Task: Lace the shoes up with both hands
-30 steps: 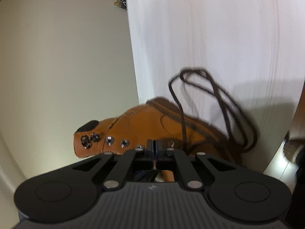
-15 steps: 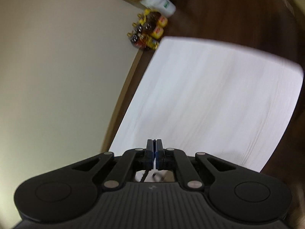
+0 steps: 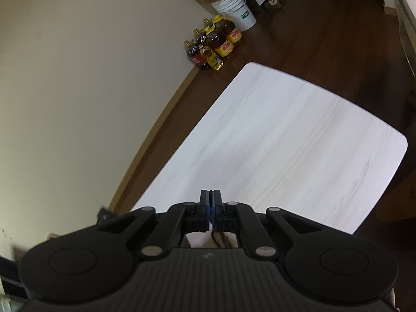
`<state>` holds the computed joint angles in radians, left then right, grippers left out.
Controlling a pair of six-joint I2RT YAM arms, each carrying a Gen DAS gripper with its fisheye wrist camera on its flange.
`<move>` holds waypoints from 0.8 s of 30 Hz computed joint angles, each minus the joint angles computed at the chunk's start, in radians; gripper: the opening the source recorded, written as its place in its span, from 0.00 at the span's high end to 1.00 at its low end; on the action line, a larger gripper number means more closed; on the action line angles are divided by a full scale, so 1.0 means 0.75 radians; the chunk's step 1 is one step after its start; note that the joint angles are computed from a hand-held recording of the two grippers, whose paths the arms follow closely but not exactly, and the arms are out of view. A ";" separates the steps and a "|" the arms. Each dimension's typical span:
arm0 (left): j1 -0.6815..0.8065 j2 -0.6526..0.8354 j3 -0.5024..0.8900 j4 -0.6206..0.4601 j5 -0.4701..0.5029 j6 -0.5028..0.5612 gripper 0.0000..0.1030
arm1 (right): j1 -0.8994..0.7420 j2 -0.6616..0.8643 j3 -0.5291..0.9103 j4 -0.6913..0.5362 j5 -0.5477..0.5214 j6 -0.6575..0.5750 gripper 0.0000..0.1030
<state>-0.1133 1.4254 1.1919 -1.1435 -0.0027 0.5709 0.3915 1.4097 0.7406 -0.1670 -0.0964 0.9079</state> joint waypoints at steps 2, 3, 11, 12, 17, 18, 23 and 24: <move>0.022 0.008 -0.015 0.017 0.034 0.049 0.87 | 0.056 -0.004 0.017 -0.028 0.051 0.036 0.98; 0.041 0.024 -0.014 0.023 0.061 0.089 0.87 | 0.081 -0.004 0.023 -0.038 0.078 0.056 0.98; 0.078 0.166 0.097 -0.061 0.173 0.299 0.97 | 0.166 0.086 0.104 -0.068 0.173 0.127 0.98; 0.064 0.171 0.103 -0.064 0.161 0.311 0.98 | 0.167 0.089 0.105 -0.068 0.175 0.128 0.98; 0.080 0.140 0.133 -0.100 0.215 0.278 0.99 | 0.223 0.058 0.108 -0.082 0.218 0.175 0.98; 0.109 0.118 0.158 -0.129 0.245 0.300 0.99 | 0.237 0.044 0.115 -0.092 0.243 0.180 0.98; 0.358 0.093 0.464 -0.292 0.248 0.543 0.99 | 0.402 -0.137 0.117 -0.215 0.571 0.286 0.98; 0.415 0.104 0.551 -0.332 0.233 0.598 0.99 | 0.436 -0.166 0.119 -0.248 0.630 0.316 0.98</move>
<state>0.1980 1.5036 1.6048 -1.3928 0.1724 1.0190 0.7183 1.2848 0.8300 -0.3529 0.3761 1.1451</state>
